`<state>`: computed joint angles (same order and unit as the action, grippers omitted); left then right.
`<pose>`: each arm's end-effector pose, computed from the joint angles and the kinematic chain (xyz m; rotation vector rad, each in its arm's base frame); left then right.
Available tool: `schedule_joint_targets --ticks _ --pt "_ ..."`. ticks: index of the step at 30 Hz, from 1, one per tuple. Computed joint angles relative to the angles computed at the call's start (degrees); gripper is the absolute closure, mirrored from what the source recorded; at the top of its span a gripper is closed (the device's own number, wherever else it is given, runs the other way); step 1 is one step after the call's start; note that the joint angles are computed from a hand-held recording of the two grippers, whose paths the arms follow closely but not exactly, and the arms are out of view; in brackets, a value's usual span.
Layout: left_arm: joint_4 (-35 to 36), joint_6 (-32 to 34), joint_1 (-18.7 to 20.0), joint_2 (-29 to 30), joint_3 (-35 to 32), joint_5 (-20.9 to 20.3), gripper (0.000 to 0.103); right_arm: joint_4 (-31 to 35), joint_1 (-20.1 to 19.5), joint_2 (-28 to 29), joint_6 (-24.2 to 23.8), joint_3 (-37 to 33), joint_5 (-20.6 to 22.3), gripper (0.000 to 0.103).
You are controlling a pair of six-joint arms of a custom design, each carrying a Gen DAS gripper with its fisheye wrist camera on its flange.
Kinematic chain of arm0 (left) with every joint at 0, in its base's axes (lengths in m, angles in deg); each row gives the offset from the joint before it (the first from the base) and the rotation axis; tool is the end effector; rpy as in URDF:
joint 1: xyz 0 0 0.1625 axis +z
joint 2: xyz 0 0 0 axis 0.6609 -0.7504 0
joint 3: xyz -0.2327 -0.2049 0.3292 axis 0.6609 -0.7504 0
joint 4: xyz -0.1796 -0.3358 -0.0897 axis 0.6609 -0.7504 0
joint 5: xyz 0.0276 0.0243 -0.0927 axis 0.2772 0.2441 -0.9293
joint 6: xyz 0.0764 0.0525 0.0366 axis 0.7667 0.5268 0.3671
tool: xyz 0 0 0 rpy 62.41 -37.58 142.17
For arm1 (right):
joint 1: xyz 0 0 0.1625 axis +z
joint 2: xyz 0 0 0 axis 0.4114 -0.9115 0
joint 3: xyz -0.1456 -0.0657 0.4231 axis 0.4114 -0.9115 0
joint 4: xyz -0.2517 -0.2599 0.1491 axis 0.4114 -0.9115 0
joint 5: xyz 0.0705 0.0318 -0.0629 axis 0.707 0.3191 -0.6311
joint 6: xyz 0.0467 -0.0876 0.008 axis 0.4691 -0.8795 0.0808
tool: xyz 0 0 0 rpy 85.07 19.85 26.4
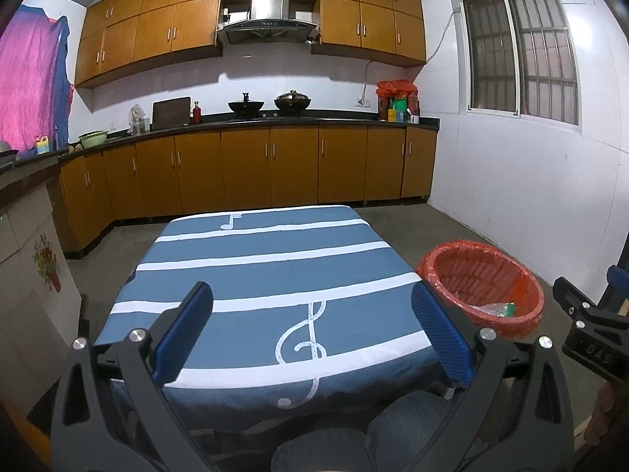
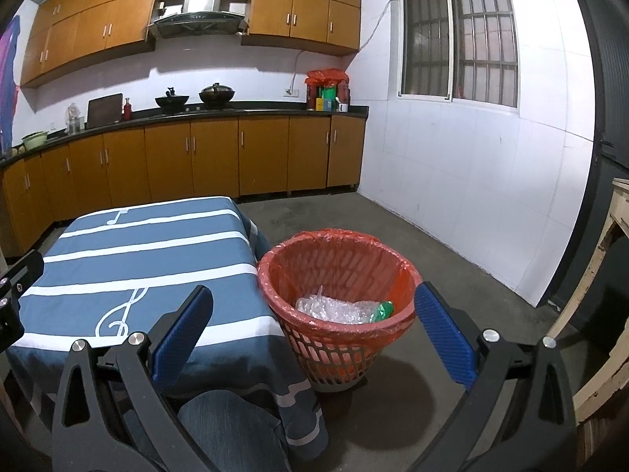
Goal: Collect trash
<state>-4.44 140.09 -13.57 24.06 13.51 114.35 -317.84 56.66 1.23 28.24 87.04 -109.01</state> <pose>-0.4227 -0.4704 -0.0511 0.7845 2.1393 -1.2770 0.0241 -0.4296 0.3480 0.1378 -1.7724 1.3631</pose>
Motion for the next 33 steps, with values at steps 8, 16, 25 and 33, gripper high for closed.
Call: schedule_joint_targets --ticks 8,16,25,33 --pt "0.17 -0.78 -0.21 0.00 0.38 -0.23 0.004 0.63 -0.17 -0.81 0.54 0.39 -0.36 0.002" --pt "0.79 -2.91 -0.64 0.20 1.17 -0.40 0.004 1.17 -0.34 -0.92 0.76 0.57 -0.49 0.002" --pt "2.02 -4.12 -0.69 0.50 0.83 -0.26 0.004 1.57 -0.26 -1.00 1.18 0.90 -0.83 0.002" --pt "2.58 -4.38 -0.56 0.61 0.33 -0.26 0.004 1.67 -0.20 -0.89 1.12 0.85 -0.96 0.002"
